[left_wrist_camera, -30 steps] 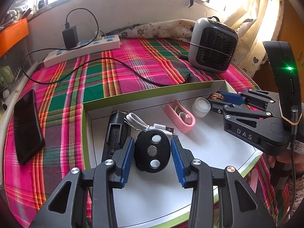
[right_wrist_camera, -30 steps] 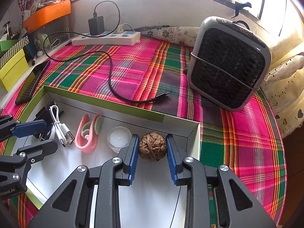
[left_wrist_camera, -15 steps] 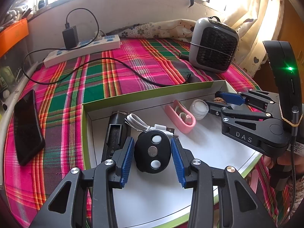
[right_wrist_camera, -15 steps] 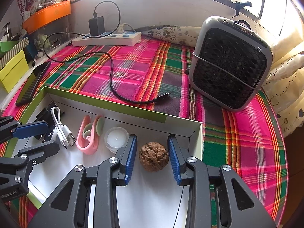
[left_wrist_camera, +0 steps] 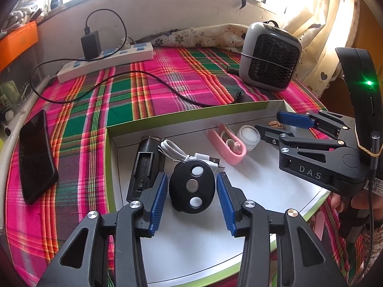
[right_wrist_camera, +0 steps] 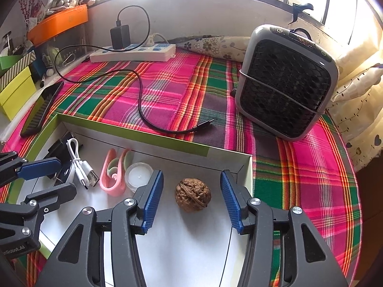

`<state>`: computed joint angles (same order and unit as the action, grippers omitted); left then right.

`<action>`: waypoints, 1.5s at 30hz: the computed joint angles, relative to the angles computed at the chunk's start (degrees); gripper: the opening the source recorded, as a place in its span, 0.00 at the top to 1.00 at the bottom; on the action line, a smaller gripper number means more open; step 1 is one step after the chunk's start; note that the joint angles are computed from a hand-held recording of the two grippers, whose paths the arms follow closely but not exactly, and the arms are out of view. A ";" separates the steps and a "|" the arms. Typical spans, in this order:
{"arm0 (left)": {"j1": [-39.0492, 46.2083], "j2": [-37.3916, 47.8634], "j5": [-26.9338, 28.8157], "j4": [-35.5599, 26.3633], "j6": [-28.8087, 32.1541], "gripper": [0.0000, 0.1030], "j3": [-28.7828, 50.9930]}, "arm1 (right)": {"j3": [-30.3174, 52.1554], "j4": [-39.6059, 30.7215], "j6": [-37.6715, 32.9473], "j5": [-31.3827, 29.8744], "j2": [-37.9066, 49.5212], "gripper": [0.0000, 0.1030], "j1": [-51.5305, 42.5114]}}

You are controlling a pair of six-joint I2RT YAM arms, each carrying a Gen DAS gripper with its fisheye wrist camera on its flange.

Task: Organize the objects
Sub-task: 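Lower both items into the box and open both tools to release them, then withdraw both open tools from the box toward the remaining items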

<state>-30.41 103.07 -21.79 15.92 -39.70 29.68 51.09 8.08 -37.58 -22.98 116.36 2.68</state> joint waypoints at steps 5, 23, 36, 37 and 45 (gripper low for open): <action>-0.98 -0.37 -1.08 -1.40 -0.57 0.60 0.30 | -0.41 -0.02 0.36 -0.48 -0.48 0.51 -0.39; -4.65 -4.23 -3.45 -5.35 -4.34 0.60 -0.55 | -4.25 1.25 1.36 -3.19 -4.18 0.46 -2.13; -8.85 -7.48 -6.82 -9.05 -8.60 0.60 -1.48 | -7.83 0.45 1.00 -5.71 -8.15 0.46 -4.66; -9.24 -7.74 -7.06 -9.33 -8.99 0.60 -1.55 | -8.17 0.22 1.08 -6.22 -8.64 0.46 -5.02; -13.05 -9.70 -9.84 -13.04 -12.60 0.60 -1.45 | -11.20 -0.36 0.00 -7.80 -11.90 0.46 -7.04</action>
